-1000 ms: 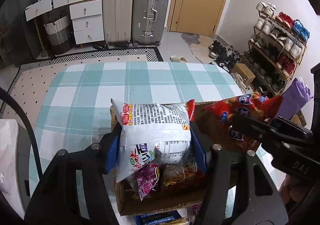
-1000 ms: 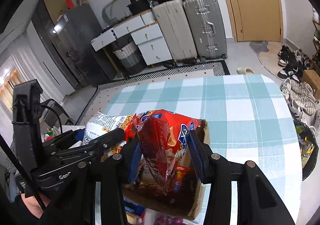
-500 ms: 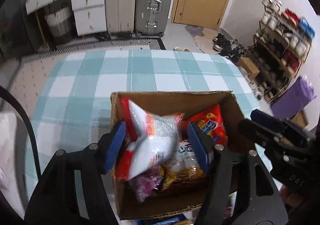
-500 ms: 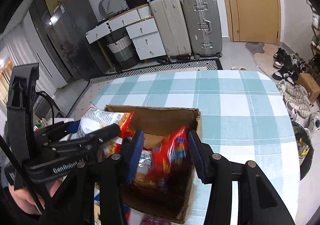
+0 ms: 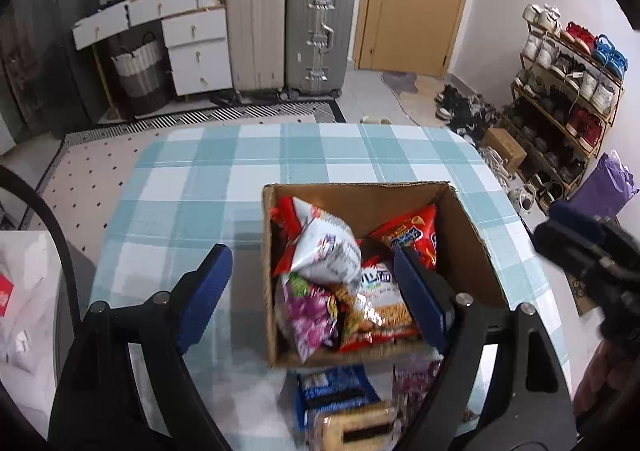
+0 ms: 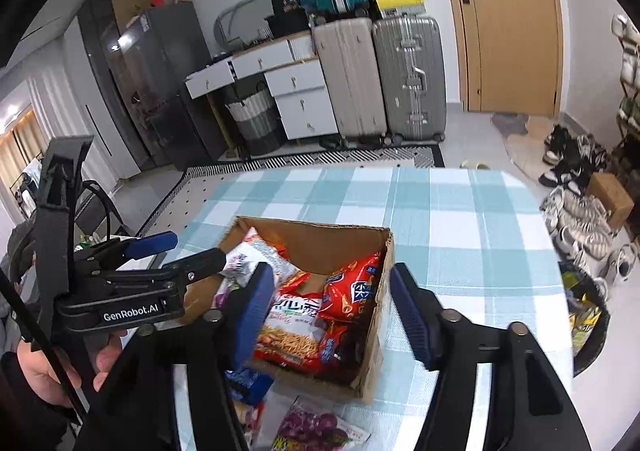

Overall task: Organize snacks
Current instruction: 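Move both grippers back toward the cracker pack and grape candy bag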

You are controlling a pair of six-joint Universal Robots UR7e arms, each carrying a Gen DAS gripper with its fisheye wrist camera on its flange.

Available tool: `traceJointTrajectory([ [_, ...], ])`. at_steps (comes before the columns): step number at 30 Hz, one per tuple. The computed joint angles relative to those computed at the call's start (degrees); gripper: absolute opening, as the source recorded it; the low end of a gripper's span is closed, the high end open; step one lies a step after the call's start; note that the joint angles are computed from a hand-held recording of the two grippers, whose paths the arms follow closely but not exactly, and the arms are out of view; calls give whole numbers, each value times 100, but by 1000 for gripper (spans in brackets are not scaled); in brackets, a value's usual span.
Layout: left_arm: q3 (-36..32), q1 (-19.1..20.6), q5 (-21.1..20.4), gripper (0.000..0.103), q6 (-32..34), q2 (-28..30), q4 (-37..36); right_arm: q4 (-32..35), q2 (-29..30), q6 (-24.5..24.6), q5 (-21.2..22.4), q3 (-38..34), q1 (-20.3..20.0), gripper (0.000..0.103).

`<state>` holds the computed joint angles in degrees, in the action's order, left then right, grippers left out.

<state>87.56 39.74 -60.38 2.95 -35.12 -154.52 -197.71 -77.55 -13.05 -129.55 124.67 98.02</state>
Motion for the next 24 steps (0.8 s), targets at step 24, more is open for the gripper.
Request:
traceJointTrajectory([
  [24, 3540, -1094, 408, 102, 479, -2425, -3140, -2170, 559, -496, -1639, 775, 2318, 101],
])
